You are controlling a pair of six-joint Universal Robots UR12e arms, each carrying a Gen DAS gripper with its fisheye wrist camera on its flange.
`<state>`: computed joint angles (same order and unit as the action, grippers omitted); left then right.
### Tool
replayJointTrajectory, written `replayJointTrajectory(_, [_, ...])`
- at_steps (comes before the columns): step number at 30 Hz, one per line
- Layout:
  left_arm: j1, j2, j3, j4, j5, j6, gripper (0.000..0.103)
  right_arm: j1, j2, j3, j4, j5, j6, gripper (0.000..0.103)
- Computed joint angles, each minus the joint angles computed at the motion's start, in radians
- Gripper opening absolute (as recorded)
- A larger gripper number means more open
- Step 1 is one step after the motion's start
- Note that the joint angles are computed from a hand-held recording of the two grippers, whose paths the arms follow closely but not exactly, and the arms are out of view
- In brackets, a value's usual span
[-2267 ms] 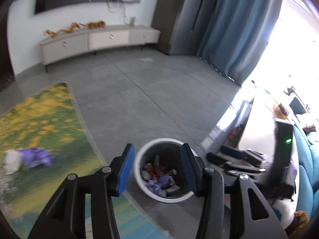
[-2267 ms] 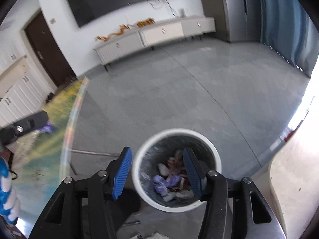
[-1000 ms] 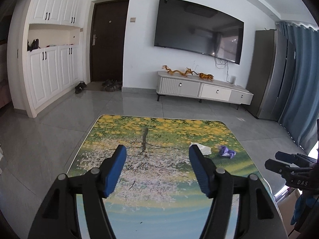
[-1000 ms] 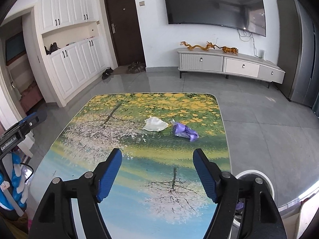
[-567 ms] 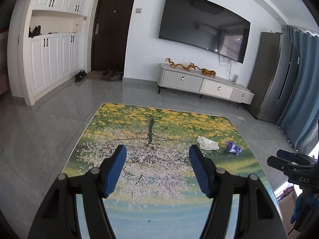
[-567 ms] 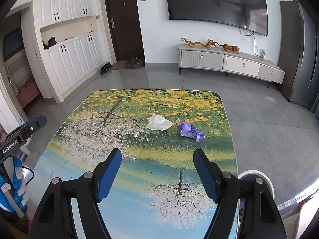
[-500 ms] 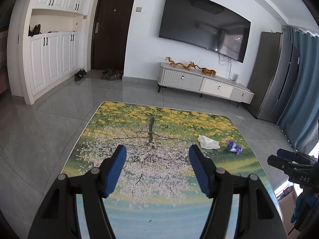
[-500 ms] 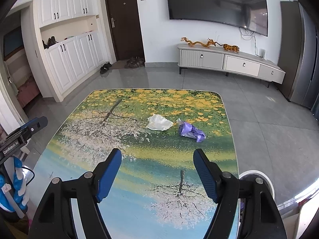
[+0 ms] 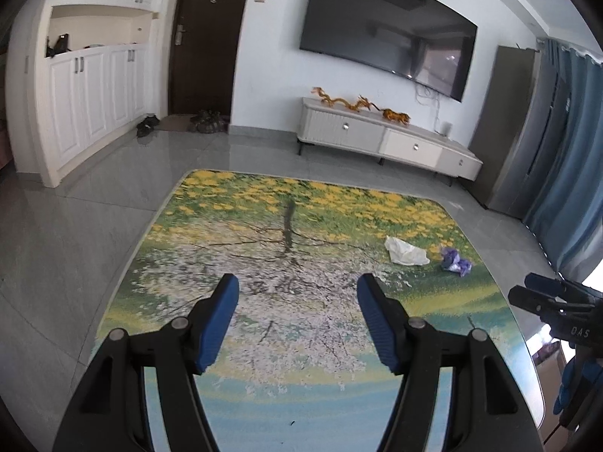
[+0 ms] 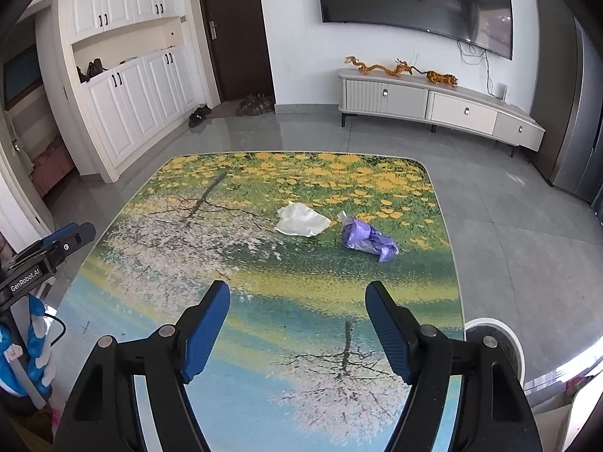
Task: Collect trash
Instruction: 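Move both grippers back toward the white tissue and purple bag, then grasp the white tissue with the left gripper while the right grasps the purple bag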
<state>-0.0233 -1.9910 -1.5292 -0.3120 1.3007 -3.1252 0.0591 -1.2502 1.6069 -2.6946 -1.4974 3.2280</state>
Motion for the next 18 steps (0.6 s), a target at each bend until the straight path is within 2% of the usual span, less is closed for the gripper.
replayJointTrajectory(6, [-0.006, -0.049, 0.076, -0.08, -0.123, 0.121, 0.063, -0.023, 0.021, -0.017, 0.016, 0.012, -0.045, 0.074])
replayJointTrajectory(10, [-0.026, -0.106, 0.169, -0.208, -0.217, 0.216, 0.063, -0.045, 0.049, -0.044, 0.021, 0.037, -0.085, 0.075])
replayJointTrajectory(14, [-0.057, -0.175, 0.272, -0.322, -0.249, 0.285, 0.063, -0.065, 0.09, -0.086, 0.042, 0.066, -0.141, 0.075])
replayJointTrajectory(18, [-0.084, -0.234, 0.36, -0.401, -0.265, 0.348, 0.063, -0.087, 0.138, -0.132, 0.061, 0.115, -0.19, 0.074])
